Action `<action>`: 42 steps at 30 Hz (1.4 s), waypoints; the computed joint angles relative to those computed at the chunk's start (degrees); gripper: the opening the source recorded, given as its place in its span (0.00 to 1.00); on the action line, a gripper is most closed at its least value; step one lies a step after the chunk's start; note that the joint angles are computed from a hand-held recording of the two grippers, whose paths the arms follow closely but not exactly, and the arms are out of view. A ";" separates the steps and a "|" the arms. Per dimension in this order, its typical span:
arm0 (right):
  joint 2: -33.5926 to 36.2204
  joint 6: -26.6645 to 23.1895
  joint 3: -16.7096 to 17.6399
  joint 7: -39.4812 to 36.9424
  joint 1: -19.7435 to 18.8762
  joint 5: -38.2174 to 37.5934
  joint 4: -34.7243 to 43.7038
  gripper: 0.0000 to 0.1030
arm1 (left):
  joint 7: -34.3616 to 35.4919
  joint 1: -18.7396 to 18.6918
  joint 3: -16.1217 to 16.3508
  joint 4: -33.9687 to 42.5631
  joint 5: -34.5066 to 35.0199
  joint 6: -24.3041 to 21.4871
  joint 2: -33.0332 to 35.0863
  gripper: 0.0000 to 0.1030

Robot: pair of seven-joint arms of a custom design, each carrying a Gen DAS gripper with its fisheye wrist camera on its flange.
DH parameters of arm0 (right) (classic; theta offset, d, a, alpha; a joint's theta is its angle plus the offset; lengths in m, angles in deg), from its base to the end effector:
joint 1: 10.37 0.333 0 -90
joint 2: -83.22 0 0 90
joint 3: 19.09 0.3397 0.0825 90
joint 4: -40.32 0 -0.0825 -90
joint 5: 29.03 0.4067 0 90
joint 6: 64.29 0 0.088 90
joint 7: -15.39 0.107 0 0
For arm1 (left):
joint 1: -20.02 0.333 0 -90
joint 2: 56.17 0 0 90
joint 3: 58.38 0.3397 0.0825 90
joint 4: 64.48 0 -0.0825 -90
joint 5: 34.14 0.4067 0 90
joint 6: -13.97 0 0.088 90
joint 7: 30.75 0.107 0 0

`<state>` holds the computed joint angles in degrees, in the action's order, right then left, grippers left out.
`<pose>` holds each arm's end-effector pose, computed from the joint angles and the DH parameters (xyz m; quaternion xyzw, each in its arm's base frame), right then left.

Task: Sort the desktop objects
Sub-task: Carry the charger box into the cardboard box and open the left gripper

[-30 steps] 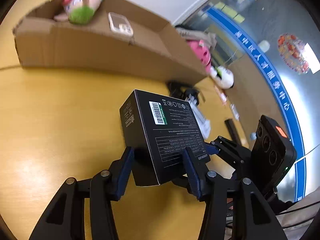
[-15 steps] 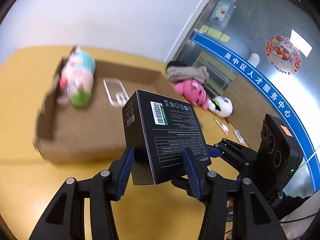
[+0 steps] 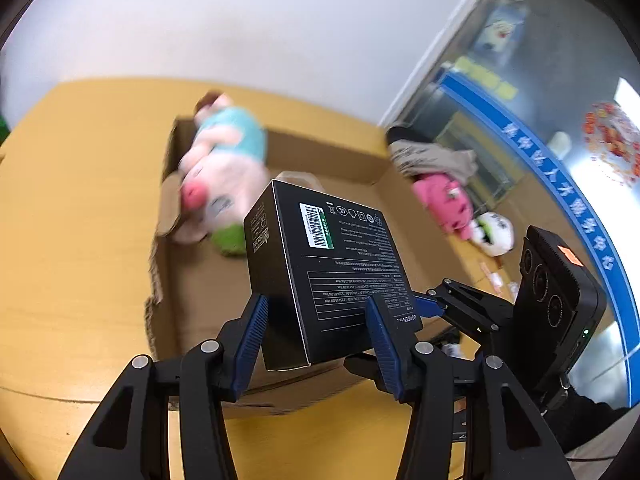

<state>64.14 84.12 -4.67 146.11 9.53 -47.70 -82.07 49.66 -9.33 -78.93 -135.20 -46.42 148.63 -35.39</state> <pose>0.4179 0.3152 0.6469 -0.6832 0.6069 -0.2171 0.3433 0.5176 -0.5254 0.6890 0.4504 -0.7964 0.4007 0.0483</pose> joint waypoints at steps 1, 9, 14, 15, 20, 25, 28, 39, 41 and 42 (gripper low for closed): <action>0.93 0.29 -0.63 -0.84 0.46 1.17 0.12 0.63 | -0.95 -0.31 0.50 0.43 0.86 -1.02 0.73 0.52; 5.99 0.63 -5.08 -9.98 4.31 14.36 0.00 0.63 | -8.48 -1.18 2.15 4.57 3.60 -9.53 5.18 0.52; 6.87 -0.32 -4.05 -9.20 3.01 13.28 1.27 0.66 | -9.96 -3.75 3.24 9.01 9.01 -14.21 7.39 0.51; 6.87 -0.59 -3.62 -8.49 2.74 11.94 1.42 0.66 | -10.84 -4.09 3.49 9.44 9.61 -14.70 7.50 0.51; 3.42 1.84 -1.90 -2.70 1.31 7.23 -1.37 0.69 | -16.73 -4.52 5.09 0.32 13.78 -5.79 1.35 0.66; -6.58 -7.43 12.44 28.00 -11.86 -19.31 -5.51 0.80 | -32.47 -9.09 8.96 -15.81 37.52 13.67 -8.42 0.95; -10.05 -13.77 15.00 37.73 -12.79 -23.81 -8.26 0.80 | -44.31 -12.28 10.49 -19.03 55.76 17.87 -9.60 1.00; -9.84 -23.21 15.03 50.22 -8.92 -32.72 -10.96 0.83 | -53.79 -13.90 7.93 -15.85 63.93 14.79 -3.36 1.00; -9.93 -23.92 14.21 50.95 -7.48 -33.62 -11.23 0.84 | -56.58 -13.95 8.47 -16.92 65.49 16.73 -3.68 1.00; -9.88 -24.55 13.74 50.89 -6.67 -33.73 -11.08 0.84 | -57.83 -14.25 8.68 -16.86 66.64 16.98 -3.55 0.99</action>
